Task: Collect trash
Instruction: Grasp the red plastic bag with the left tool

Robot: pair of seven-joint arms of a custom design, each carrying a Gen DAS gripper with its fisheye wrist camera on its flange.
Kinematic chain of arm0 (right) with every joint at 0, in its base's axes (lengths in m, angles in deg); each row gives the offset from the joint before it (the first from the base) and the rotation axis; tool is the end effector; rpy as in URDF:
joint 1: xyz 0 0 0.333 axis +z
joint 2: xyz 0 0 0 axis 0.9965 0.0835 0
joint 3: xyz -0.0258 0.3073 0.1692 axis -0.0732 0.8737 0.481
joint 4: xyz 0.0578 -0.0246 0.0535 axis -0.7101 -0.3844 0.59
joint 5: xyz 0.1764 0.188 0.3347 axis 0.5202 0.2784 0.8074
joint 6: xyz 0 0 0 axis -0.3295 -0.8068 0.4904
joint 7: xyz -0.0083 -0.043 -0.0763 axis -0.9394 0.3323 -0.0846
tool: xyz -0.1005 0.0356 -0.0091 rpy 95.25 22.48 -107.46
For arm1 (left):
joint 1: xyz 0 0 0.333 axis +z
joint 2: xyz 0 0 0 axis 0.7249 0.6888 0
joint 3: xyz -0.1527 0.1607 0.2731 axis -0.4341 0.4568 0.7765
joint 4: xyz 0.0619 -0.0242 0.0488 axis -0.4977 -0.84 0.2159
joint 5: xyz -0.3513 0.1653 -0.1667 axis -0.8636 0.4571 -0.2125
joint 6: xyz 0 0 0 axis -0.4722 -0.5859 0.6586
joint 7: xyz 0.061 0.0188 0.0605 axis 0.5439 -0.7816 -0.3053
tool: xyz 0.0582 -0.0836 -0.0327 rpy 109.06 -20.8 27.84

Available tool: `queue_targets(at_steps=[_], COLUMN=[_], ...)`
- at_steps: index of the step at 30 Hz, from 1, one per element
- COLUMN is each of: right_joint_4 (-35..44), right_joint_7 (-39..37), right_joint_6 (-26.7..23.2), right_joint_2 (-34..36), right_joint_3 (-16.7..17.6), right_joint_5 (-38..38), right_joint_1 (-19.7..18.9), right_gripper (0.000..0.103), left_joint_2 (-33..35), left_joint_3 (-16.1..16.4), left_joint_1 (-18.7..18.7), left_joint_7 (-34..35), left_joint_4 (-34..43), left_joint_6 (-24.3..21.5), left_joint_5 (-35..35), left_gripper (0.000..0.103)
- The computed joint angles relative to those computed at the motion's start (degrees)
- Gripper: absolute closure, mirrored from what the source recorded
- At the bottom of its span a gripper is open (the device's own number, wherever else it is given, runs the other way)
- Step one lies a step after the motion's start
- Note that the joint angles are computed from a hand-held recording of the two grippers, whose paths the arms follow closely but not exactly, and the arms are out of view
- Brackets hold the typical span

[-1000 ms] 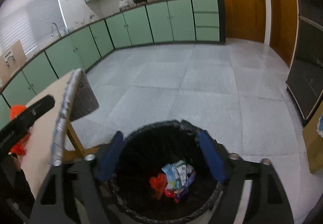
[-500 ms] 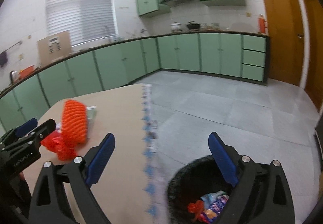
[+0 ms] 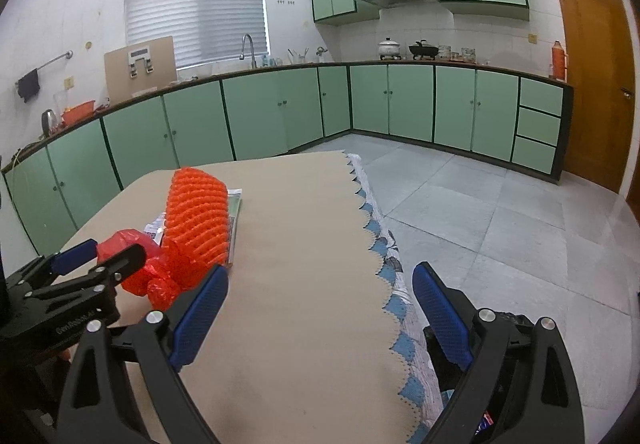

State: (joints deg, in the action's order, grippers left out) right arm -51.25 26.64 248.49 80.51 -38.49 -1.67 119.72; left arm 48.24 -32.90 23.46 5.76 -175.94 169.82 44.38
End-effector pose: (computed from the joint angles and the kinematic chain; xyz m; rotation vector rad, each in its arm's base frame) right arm 0.5935 0.3947 0.4885 -1.8247 1.0724 -0.5181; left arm 0.5467 -0.3558 0.4598 -1.8892 1.1566 -0.7251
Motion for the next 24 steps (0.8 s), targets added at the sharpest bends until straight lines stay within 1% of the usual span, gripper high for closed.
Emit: queue_targets(at_steps=[1,2,3,4,5,6,7,8,9,10,12,16,22,24], right_joint_4=[0.10,0.25,0.42,0.57,0.69,0.83,0.88,1.01,1.18,1.23,1.60,2.71,5.85,7.31], right_joint_7=[0.23,0.50,0.73,0.81,1.08,1.38,1.65,1.94,2.32,2.26,1.87,0.25,-3.60,-4.74], right_joint_6=[-0.15,-0.43,-0.73,-0.92,-1.14,-1.34,-1.51,-1.76,-1.98,-2.06,-2.23,-2.14,-3.32,-4.10], right_joint_2=[0.10,0.22,0.30,0.42,0.52,0.62,0.67,0.75,0.82,0.84,0.97,1.43,2.99,3.86], right_joint_3=[-0.53,-1.09,-1.52,-1.50,-1.86,-2.21,-2.44,-2.70,-3.06,-2.52,-1.22,2.10,8.49,9.67], right_joint_5=[-0.08,-0.20,-0.39,-0.55,-0.77,-1.01,-1.24,-1.52,-1.86,-2.04,-2.36,-2.26,-0.24,0.34], right_joint_1=[0.46,0.89,1.15,1.01,1.25,1.50,1.68,1.88,2.25,1.77,0.87,-1.52,-5.78,-6.06], right_gripper=[0.011,0.011,0.011,0.011,0.011,0.011,0.011,0.011,0.011,0.011,0.011,0.011,0.011,0.011], left_joint_2=[-0.08,0.05,0.29,0.35,0.37,0.37,0.35,0.45,0.30,0.12,-0.18,-1.90,-5.67,-6.66], left_joint_3=[0.10,0.19,0.24,0.40,0.51,0.61,0.68,0.73,0.78,0.84,0.71,0.27,-1.01,-1.45], left_joint_1=[0.11,0.32,0.51,0.80,1.02,1.17,1.28,1.28,1.26,1.24,1.10,1.04,1.29,1.56], left_joint_7=[-0.65,-0.83,-0.73,-0.95,-1.14,-1.33,-1.50,-1.62,-1.87,-2.72,-3.31,-4.95,-5.78,-6.17], left_joint_4=[-0.55,-0.61,-0.44,-0.66,-0.77,-0.96,-1.03,-0.92,-1.03,-1.33,-1.57,-3.01,-5.96,-6.74], left_joint_6=[0.46,1.02,1.61,2.56,3.36,4.06,4.66,4.78,5.29,5.81,5.33,4.74,1.64,-0.22], left_joint_5=[0.22,0.12,-0.25,-0.52,-0.67,-0.64,-0.50,-0.21,0.50,1.45,1.91,2.75,3.66,3.73], left_gripper=[0.027,0.034,0.037,0.044,0.053,0.057,0.065,0.075,0.078,0.082,0.085,0.088,0.089,0.090])
